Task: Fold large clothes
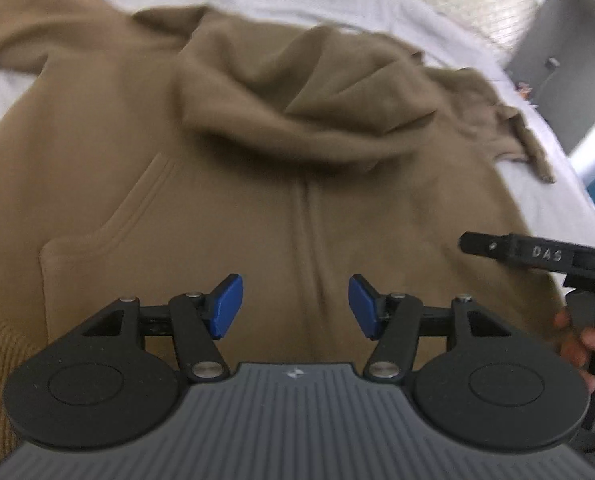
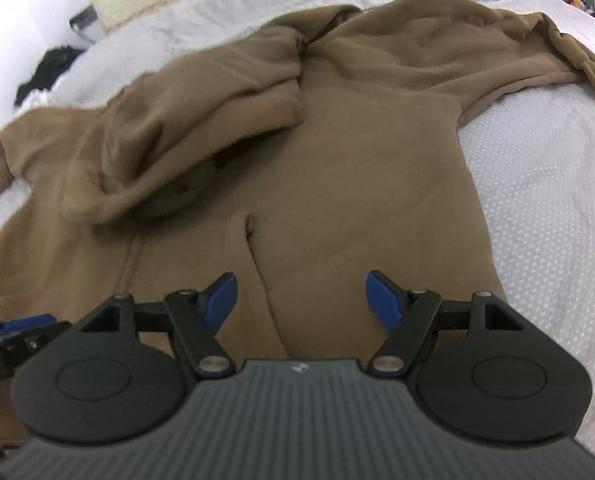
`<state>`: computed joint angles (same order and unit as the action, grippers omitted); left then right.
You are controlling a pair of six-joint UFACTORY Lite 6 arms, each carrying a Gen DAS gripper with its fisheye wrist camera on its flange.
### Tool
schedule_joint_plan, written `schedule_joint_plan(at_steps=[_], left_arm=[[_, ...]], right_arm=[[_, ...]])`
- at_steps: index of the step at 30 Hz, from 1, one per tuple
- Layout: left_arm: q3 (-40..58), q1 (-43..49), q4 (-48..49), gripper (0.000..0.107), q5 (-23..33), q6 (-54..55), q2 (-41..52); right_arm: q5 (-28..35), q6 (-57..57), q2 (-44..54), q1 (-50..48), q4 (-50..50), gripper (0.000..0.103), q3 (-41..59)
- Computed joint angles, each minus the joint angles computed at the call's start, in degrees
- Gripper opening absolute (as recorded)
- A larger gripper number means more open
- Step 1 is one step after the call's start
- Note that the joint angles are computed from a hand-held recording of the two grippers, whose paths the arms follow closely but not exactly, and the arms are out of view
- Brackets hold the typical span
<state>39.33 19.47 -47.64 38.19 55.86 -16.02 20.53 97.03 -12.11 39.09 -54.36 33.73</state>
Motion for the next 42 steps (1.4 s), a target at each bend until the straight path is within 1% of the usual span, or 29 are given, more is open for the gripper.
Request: schedule_joint_plan(at_steps=[2, 4, 6, 7, 9, 13, 15, 17, 22, 23, 25, 28, 31, 33, 34, 35, 36, 37, 38, 39, 41, 42], left_arm=[[-0.9, 0.1, 1.7, 0.064, -1.2, -2.3, 0.4], [-1.9, -0.8, 3.3, 0.064, -3.1, -2.9, 0.4], [-3.2, -3.1, 5.2, 0.064, -5.8, -3.9, -0.1], [-3.6, -3.9, 5.9, 0.064, -6.7, -4.5, -0.4], [-4.1, -3.7, 5.8, 0.064, -6.8, -4.4, -0.8], [-4.4, -1.1, 3.6, 0.064, -3.9, -2.0, -2.2], [-3.8, -1.4, 5.6, 0.065, -2.8, -4.7, -3.7], [-3.4, -0.7, 5.8, 0.065, -0.7, -5.2, -6.1], [0.1, 2.6, 4.5, 0.066, 7.7, -6.7, -13.0], [1.7, 1.8, 4.9, 0.067, 8.4, -8.3, -13.7], [5.5, -1.4, 5.6, 0.067, 8.0, -11.3, -13.8], [12.6, -7.0, 7.9, 0.067, 6.2, -17.2, -10.1], [19.2, -13.5, 10.4, 0.068, 1.2, -23.4, -3.6], [23.4, -16.2, 9.3, 0.068, -1.8, -23.5, 2.8], [24.8, -18.1, 11.4, 0.068, -4.8, -25.2, 5.7], [25.3, -20.7, 15.5, 0.068, -9.6, -28.7, 8.1], [25.3, -22.6, 17.7, 0.068, -14.3, -29.8, 10.7], [25.8, -23.6, 17.4, 0.068, -16.6, -29.2, 13.3], [27.2, -23.5, 14.7, 0.068, -16.9, -26.5, 16.7], [28.7, -22.7, 9.8, 0.068, -16.3, -21.9, 20.3], [29.9, -22.4, 6.0, 0.068, -17.6, -17.3, 25.1], [30.3, -22.2, 3.5, 0.069, -18.2, -13.8, 27.0]], right_arm=[[-2.2, -0.9, 3.1, -1.5, 0.7, 0.073, 0.7], [-3.9, -0.8, 5.6, -2.5, 0.3, 0.076, 1.3], [-3.8, -0.5, 6.9, -2.4, -0.3, 0.077, 2.0], [-3.6, 1.4, 7.3, -2.1, -2.0, 0.078, 2.3], [-2.6, 2.4, 7.4, -1.3, -2.6, 0.078, 2.5], [-0.3, 2.0, 6.2, 0.0, -1.6, 0.075, 2.3], [1.8, 2.5, 5.6, 1.7, -1.3, 0.075, 2.7], [3.3, 2.6, 4.6, 2.6, -0.8, 0.076, 2.7], [3.7, 5.8, 0.4, 1.6, -2.1, 0.076, 0.9], [3.9, 7.0, -0.3, 1.5, -3.0, 0.076, 0.6], [4.7, 9.0, -1.6, 1.4, -5.0, 0.076, 0.1], [6.7, 11.9, -3.8, 2.1, -7.7, 0.076, -0.9], [8.6, 13.1, -6.0, 2.1, -9.1, 0.076, -1.8], [9.7, 13.2, -7.1, 2.1, -9.4, 0.076, -2.2], [9.9, 13.6, -7.3, 2.0, -9.8, 0.076, -2.3], [10.0, 14.0, -7.2, 1.8, -10.3, 0.076, -2.3], [9.9, 14.4, -6.8, 1.5, -10.8, 0.076, -2.2], [9.7, 14.9, -6.2, 1.2, -11.4, 0.076, -2.0], [9.6, 15.0, -5.6, 0.8, -11.7, 0.076, -1.8], [9.5, 15.3, -4.8, 0.5, -12.3, 0.076, -1.6], [9.2, 15.9, -3.5, -0.3, -13.2, 0.076, -1.2], [9.1, 16.3, -2.7, -0.7, -13.7, 0.076, -0.9]])
